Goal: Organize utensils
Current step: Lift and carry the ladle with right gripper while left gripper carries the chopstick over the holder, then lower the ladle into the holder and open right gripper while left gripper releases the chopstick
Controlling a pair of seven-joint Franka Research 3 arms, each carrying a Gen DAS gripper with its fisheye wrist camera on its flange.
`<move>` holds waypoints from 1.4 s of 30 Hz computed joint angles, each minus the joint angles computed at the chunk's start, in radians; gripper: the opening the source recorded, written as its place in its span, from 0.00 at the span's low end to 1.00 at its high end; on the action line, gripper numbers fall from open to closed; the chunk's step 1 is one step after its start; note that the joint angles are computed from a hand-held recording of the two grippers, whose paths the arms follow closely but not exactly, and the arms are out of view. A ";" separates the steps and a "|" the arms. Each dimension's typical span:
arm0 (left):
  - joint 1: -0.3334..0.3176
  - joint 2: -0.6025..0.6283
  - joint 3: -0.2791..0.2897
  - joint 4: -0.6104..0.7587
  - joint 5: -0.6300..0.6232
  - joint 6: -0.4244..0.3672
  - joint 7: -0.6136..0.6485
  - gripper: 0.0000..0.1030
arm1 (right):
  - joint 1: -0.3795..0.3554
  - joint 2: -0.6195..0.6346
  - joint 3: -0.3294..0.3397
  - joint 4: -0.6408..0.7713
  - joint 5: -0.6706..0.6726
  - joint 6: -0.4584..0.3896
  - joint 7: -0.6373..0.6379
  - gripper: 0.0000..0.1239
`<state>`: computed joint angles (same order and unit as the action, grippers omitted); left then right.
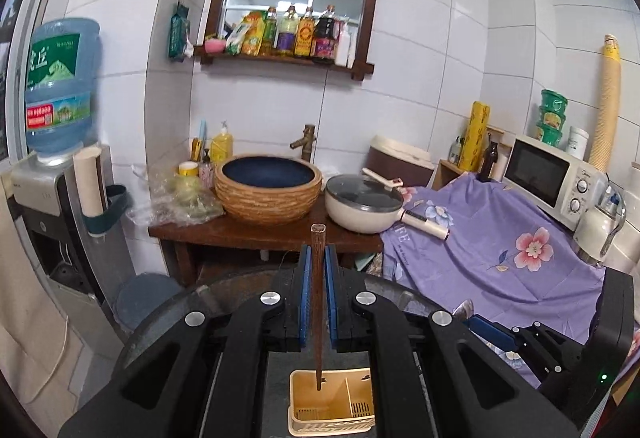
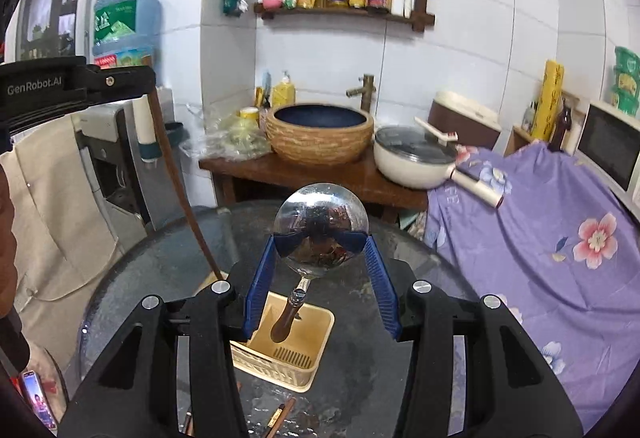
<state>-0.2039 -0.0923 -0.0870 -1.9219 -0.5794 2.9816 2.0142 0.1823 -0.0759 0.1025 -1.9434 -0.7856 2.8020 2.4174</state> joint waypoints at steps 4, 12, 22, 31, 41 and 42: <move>0.008 0.023 -0.004 -0.014 -0.017 -0.019 0.015 0.07 | 0.002 0.030 -0.010 -0.016 0.000 0.013 0.004 0.38; 0.043 0.058 -0.032 -0.039 -0.034 -0.051 0.040 0.07 | 0.025 0.069 -0.038 -0.045 0.008 0.039 0.003 0.38; 0.075 0.078 -0.056 -0.059 -0.023 -0.068 0.049 0.07 | 0.051 0.096 -0.065 -0.055 -0.001 0.041 0.011 0.38; 0.090 0.100 -0.074 -0.059 0.011 -0.076 0.033 0.07 | 0.062 0.104 -0.077 -0.060 -0.034 0.041 0.033 0.38; 0.107 0.108 -0.085 -0.056 -0.005 -0.077 0.046 0.09 | 0.055 0.102 -0.089 -0.069 -0.081 0.079 0.092 0.47; 0.106 0.106 -0.086 -0.061 -0.001 -0.071 0.043 0.15 | 0.054 0.100 -0.091 -0.069 -0.109 0.082 0.119 0.50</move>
